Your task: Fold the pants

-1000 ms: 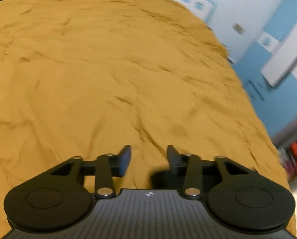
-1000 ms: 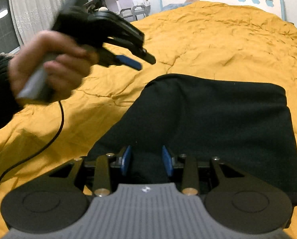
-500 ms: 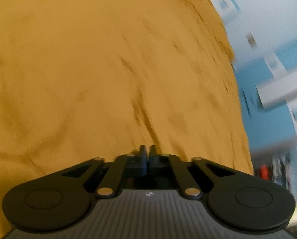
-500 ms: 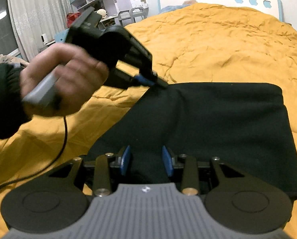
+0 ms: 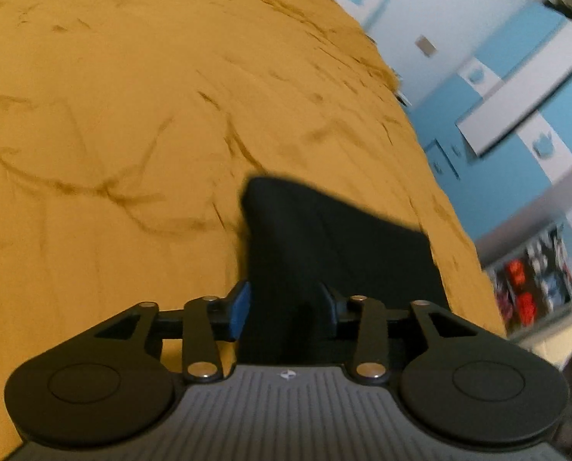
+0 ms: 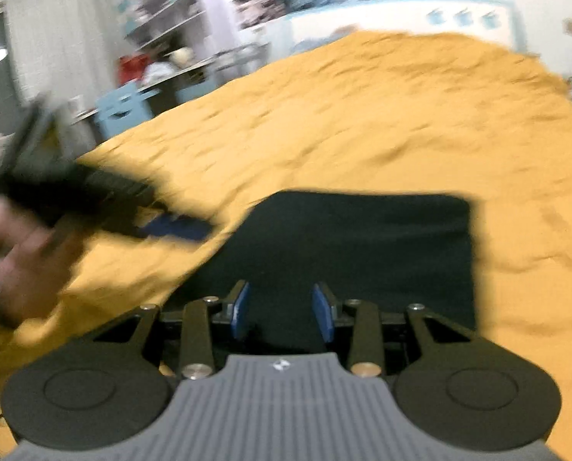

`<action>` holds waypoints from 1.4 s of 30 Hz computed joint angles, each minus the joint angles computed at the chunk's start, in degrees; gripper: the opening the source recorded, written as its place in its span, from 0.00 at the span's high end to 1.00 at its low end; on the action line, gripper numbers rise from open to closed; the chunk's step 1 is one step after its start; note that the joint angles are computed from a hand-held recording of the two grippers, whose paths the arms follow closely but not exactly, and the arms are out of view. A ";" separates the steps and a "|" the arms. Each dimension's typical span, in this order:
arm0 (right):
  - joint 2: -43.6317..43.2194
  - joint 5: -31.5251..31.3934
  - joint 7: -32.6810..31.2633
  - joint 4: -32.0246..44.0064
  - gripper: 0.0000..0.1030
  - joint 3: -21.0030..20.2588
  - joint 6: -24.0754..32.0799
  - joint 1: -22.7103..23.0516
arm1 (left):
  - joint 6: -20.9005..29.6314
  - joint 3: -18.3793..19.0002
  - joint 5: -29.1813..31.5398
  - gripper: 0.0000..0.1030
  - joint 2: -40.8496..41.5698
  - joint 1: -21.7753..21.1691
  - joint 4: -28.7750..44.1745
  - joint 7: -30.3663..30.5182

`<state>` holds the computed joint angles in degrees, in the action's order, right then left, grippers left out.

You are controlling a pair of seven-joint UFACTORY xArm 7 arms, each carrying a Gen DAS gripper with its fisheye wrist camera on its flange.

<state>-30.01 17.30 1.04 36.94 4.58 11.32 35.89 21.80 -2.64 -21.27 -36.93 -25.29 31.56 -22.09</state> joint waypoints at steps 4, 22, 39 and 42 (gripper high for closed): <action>-3.61 -5.02 6.14 -1.00 0.65 3.23 5.22 -9.85 | 6.00 -5.07 5.65 0.49 -0.90 3.17 -0.46 -3.30; -11.99 19.83 -4.45 -4.25 0.54 -12.03 16.63 -7.47 | 16.38 -2.23 7.10 0.35 -5.91 5.61 5.09 -1.43; 2.18 26.25 -8.25 4.36 0.58 -6.51 15.61 -9.65 | 10.64 -1.15 -1.54 0.33 6.58 3.09 9.11 5.46; 2.79 27.73 -9.67 4.66 0.59 -7.09 14.57 -9.04 | 9.60 -2.04 -0.35 0.33 7.94 3.80 10.19 4.89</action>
<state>-27.22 45.03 -8.63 41.61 -2.51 25.88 26.85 31.40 -4.68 -21.62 -28.99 -21.49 41.75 -17.20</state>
